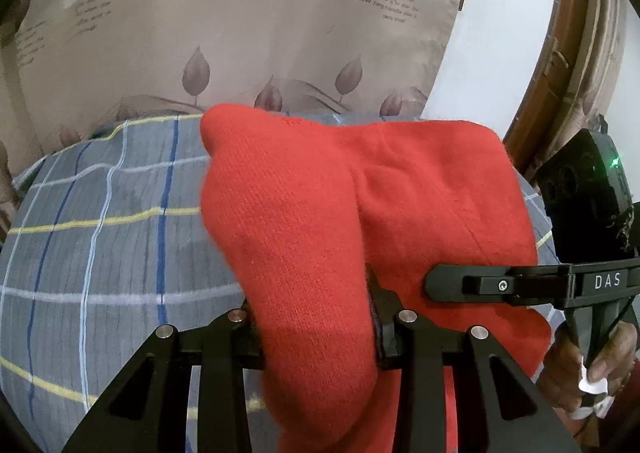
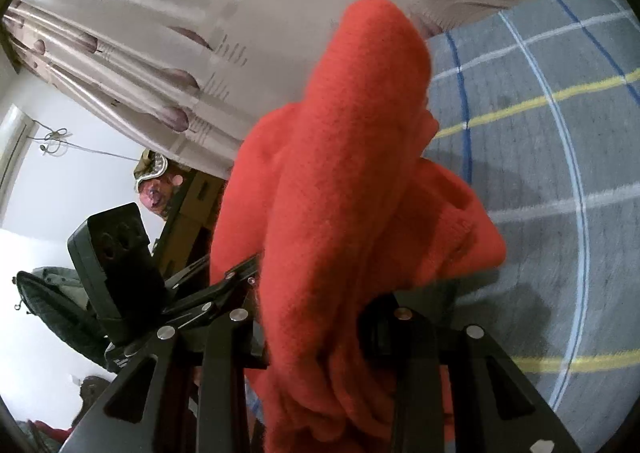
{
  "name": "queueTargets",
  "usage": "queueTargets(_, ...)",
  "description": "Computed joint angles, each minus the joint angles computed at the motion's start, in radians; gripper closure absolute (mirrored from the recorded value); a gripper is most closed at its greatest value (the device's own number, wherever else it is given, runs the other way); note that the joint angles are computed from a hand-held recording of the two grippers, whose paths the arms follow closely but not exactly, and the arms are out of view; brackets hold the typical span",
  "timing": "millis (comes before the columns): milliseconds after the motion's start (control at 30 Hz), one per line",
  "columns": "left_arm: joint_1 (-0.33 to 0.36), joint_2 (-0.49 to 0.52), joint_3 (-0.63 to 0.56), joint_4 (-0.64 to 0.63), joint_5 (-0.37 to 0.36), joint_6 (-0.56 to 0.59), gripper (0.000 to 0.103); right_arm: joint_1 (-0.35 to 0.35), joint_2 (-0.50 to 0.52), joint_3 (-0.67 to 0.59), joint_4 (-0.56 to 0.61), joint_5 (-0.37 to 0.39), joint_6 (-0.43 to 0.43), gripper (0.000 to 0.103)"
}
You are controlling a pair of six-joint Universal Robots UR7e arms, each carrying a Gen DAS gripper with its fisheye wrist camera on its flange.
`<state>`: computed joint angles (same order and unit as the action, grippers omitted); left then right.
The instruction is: Fold small clothes
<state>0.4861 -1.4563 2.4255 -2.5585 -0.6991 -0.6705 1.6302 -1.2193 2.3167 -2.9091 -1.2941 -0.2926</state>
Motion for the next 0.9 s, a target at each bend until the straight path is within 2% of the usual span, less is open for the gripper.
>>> queueTargets(167, -0.015, -0.025, 0.034, 0.041, -0.012, -0.058, 0.067, -0.004, 0.014, 0.029, -0.026, -0.004, 0.014, 0.072)
queueTargets(367, -0.010, -0.008, 0.073, 0.027, -0.019, -0.091, 0.067, -0.034, 0.042, 0.062, -0.059, -0.011, 0.028, 0.072)
queueTargets(533, 0.006, 0.027, 0.108, -0.055, -0.010, -0.081, 0.066, -0.060, 0.074, 0.066, -0.078, -0.020, 0.032, 0.072)
queueTargets(600, 0.003, 0.044, 0.132, -0.124, 0.006, -0.064, 0.063, -0.073, 0.079, 0.070, -0.089, -0.026, 0.027, 0.072)
queueTargets(667, 0.000, 0.062, 0.156, -0.190, 0.034, -0.056, 0.057, -0.079, 0.083, 0.076, -0.114, -0.047, 0.004, 0.069)
queueTargets(733, -0.011, 0.083, 0.174, -0.227, 0.076, -0.062, 0.048, -0.065, 0.086, 0.084, -0.164, -0.094, -0.020, 0.061)
queueTargets(800, -0.040, 0.094, 0.176, -0.141, 0.156, -0.135, 0.036, -0.040, 0.084, 0.102, -0.242, -0.155, -0.037, 0.053)
queueTargets(867, -0.084, 0.096, 0.176, -0.014, 0.252, -0.234, 0.031, 0.020, 0.088, 0.140, -0.401, -0.269, -0.076, 0.049)
queueTargets(900, -0.116, 0.091, 0.180, 0.061, 0.308, -0.295, 0.024, 0.055, 0.093, 0.166, -0.504, -0.322, -0.109, 0.048)
